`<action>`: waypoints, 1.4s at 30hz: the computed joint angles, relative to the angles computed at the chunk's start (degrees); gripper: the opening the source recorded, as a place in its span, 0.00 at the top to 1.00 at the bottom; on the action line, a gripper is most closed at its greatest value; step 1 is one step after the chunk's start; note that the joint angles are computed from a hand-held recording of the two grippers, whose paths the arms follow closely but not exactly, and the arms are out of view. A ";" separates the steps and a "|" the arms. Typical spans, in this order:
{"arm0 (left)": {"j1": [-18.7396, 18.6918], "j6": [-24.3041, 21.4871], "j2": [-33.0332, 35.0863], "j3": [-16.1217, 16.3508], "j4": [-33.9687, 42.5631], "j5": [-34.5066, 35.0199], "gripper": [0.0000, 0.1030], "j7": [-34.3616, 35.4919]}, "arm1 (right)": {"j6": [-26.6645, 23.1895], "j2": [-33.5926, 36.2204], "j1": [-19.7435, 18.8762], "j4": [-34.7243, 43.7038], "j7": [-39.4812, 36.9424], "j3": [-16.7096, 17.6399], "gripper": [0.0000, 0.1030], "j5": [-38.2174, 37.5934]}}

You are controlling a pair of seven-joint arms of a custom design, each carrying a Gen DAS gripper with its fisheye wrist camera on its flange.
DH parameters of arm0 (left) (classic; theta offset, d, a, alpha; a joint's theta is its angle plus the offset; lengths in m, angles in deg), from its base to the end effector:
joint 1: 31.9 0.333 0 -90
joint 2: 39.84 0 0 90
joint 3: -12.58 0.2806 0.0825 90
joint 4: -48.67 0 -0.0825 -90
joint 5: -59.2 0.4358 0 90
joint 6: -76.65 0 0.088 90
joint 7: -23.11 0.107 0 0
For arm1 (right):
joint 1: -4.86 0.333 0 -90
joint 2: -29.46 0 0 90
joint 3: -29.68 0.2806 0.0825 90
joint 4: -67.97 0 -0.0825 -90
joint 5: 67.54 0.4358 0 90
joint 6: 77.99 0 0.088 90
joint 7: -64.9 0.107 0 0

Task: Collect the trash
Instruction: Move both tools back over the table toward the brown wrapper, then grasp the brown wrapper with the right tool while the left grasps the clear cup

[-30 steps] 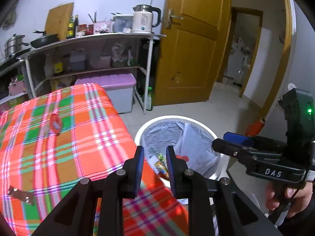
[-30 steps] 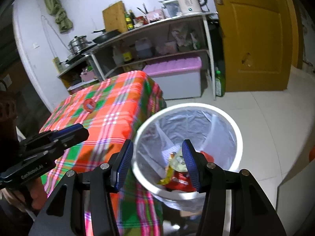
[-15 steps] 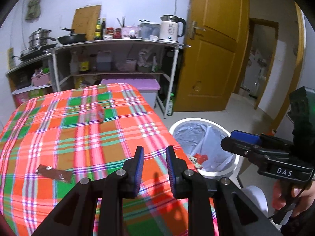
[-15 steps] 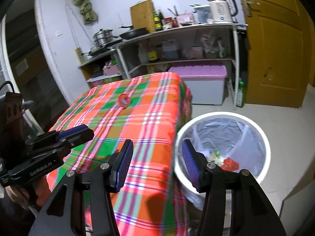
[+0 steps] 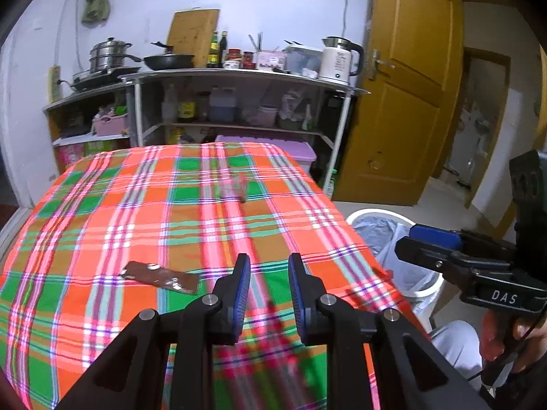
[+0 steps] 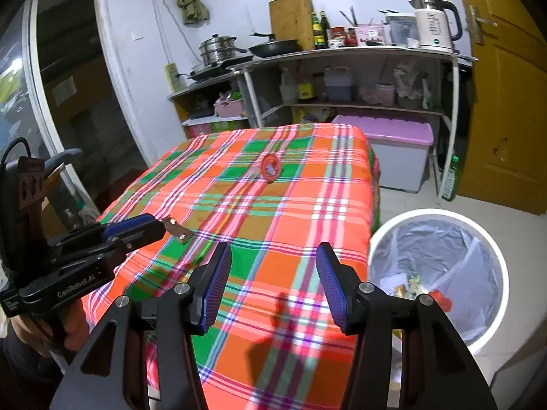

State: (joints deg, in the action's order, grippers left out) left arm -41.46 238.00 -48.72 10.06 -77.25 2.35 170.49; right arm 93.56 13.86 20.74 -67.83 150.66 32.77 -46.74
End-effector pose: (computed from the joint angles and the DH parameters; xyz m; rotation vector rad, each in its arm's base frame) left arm 0.5868 -0.0841 0.4636 -1.4020 2.0743 -1.1564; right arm 0.5359 0.1585 0.4756 -1.6718 1.5491 -0.4716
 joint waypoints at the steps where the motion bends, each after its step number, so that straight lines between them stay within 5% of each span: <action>1: 0.24 0.08 0.05 0.25 -0.07 -0.14 0.78 0.00 | -0.13 0.34 0.32 0.39 -0.36 -0.07 0.49 0.11; 22: 6.82 0.86 2.87 2.06 1.49 -2.95 0.78 0.17 | -7.49 17.65 3.64 18.89 -9.59 2.41 0.49 0.30; 42: 12.59 -0.60 7.45 0.02 5.28 -3.77 0.78 -0.80 | -17.75 38.04 4.42 41.91 -12.41 3.86 0.49 -4.34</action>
